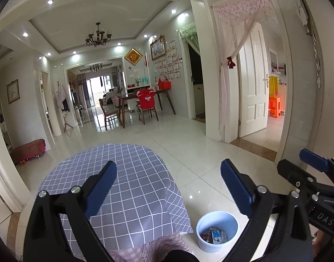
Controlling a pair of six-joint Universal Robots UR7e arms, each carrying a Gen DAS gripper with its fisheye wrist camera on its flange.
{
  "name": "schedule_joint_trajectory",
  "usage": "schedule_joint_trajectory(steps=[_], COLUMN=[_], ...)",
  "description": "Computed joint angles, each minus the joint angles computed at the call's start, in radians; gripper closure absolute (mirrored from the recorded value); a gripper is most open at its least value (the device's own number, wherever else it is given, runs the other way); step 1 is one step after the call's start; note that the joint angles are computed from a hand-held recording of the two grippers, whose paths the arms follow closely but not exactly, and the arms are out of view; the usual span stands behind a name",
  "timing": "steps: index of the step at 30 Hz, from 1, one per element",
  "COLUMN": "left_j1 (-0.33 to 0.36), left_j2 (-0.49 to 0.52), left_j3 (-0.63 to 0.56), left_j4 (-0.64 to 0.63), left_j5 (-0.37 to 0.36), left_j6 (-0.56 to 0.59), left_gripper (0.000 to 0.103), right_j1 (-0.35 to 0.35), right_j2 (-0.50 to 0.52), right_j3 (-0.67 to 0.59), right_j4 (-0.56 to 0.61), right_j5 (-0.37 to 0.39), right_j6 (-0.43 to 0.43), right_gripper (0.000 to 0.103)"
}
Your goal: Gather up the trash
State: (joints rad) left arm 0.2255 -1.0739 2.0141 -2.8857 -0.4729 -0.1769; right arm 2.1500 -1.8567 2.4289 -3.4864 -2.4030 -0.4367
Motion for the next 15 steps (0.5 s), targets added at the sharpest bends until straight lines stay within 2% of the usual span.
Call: schedule_joint_trajectory(steps=[10,15], left_j1=[-0.084,-0.102], left_j2=[-0.041,-0.042], left_j3=[0.052,0.064], left_j4=[0.019,0.0], left_j5=[0.078,0.085], left_j6=[-0.06,-0.051], left_gripper=[0.009,0.009], right_j1=[0.113,0.126], right_j2=[-0.041,-0.041], right_j3=[0.037,0.041], right_j4=[-0.047,-0.107], right_j5=[-0.06,-0.081], right_j6=[-0.037,-0.084], right_gripper=[0.028,0.024])
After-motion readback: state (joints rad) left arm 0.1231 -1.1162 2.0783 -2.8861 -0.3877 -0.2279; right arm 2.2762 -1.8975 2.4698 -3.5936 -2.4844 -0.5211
